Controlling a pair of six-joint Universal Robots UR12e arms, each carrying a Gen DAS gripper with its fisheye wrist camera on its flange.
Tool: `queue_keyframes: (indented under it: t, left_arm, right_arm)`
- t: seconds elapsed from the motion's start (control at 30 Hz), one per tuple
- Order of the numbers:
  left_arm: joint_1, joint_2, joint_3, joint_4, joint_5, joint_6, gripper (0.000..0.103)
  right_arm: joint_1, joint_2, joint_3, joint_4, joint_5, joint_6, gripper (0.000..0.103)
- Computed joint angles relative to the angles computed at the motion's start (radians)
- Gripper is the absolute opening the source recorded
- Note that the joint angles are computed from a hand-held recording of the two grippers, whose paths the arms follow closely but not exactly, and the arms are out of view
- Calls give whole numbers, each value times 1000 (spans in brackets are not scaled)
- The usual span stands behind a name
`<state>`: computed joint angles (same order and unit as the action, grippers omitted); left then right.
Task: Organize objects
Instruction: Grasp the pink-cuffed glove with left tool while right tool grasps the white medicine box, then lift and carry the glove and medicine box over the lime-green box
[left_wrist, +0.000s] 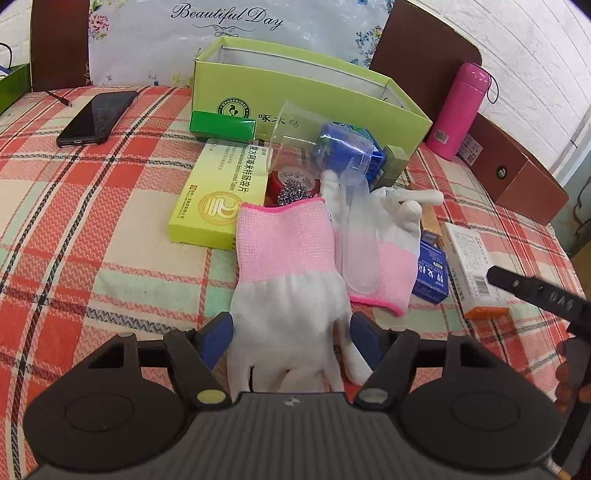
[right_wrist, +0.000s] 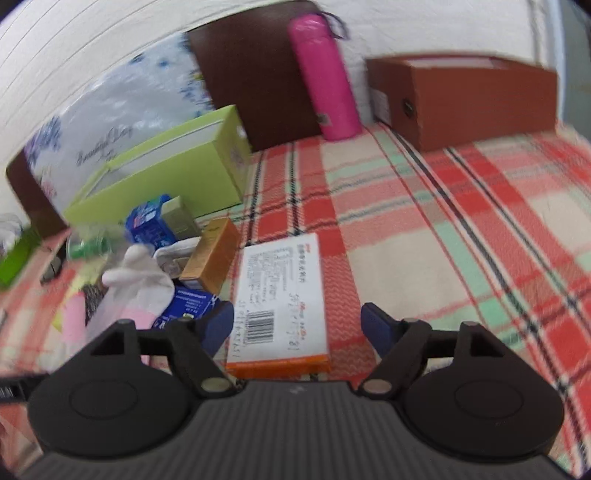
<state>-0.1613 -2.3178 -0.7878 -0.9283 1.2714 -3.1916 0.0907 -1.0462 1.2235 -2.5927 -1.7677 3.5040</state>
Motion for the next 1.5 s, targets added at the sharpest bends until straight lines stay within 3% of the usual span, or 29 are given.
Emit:
queue_keyframes:
  t: [0.13, 0.23, 0.3, 0.33, 0.37, 0.4, 0.43, 0.47, 0.57, 0.6, 0.63, 0.67, 0.7, 0.8, 0.9, 0.93, 0.97, 1.03, 1.1, 1.17, 1.23, 1.5]
  left_arm:
    - [-4, -18, 27, -7, -3, -10, 73]
    - [-5, -18, 17, 19, -2, 13, 72]
    - [-4, -9, -4, 40, 4, 26, 61]
    - [-4, -5, -12, 44, 13, 46, 44]
    - [-3, 0, -18, 41, 25, 66, 30]
    - [1, 6, -26, 37, 21, 75, 25]
    - [8, 13, -35, 25, -1, 75, 13]
    - [15, 21, -43, 12, -23, 73, 7]
    - [35, 46, -71, -30, -88, 104, 7]
    - [38, 52, -77, -42, -96, 114, 7]
    - [40, 58, -81, -52, -97, 125, 7]
    - [39, 61, -85, -52, -93, 133, 7]
    - [37, 63, -89, -45, -83, 144, 7]
    - [28, 60, -92, -13, -44, 132, 13]
    - [22, 52, -85, 7, -25, 125, 37]
    - [20, 51, -86, 16, -19, 127, 53]
    - [17, 49, -83, 20, -7, 127, 63]
    - [14, 47, -84, 24, 2, 134, 61]
    - [17, 46, -81, 16, -17, 138, 49]
    - [19, 43, -73, 2, -25, 127, 29]
    - [23, 39, -61, -16, -37, 116, 5]
    - [47, 37, -21, 12, -190, 95, 4]
  right_arm:
    - [26, 38, -49, 18, -38, -120, 82]
    - [36, 56, -68, 33, -66, -164, 79]
    - [37, 52, -57, 23, -76, -173, 65]
    - [36, 46, -49, 21, -69, -178, 52]
    - [32, 37, -41, 25, -50, -173, 48]
    - [25, 25, -31, 29, -16, -163, 41]
    - [19, 15, -21, 33, 16, -158, 33]
    - [17, 7, -14, 39, 32, -158, 31]
    - [19, -8, 6, 35, 32, -173, 31]
    - [19, -10, 9, 30, 36, -177, 39]
    - [20, -8, 8, 24, 31, -180, 59]
    - [23, -4, 6, 11, 10, -181, 69]
    - [26, 4, -2, 7, -16, -183, 75]
    - [26, 28, -34, 30, -42, -195, 79]
    - [21, 48, -63, 72, -46, -182, 81]
    - [19, 51, -66, 75, -44, -173, 81]
    - [17, 54, -69, 77, -39, -160, 81]
    - [13, 55, -68, 86, -28, -123, 77]
    - [11, 50, -57, 79, -14, -107, 74]
    - [12, 45, -40, 55, -20, -120, 66]
    - [11, 38, -34, 56, -13, -109, 66]
    - [13, 1, -6, -39, -13, -107, 65]
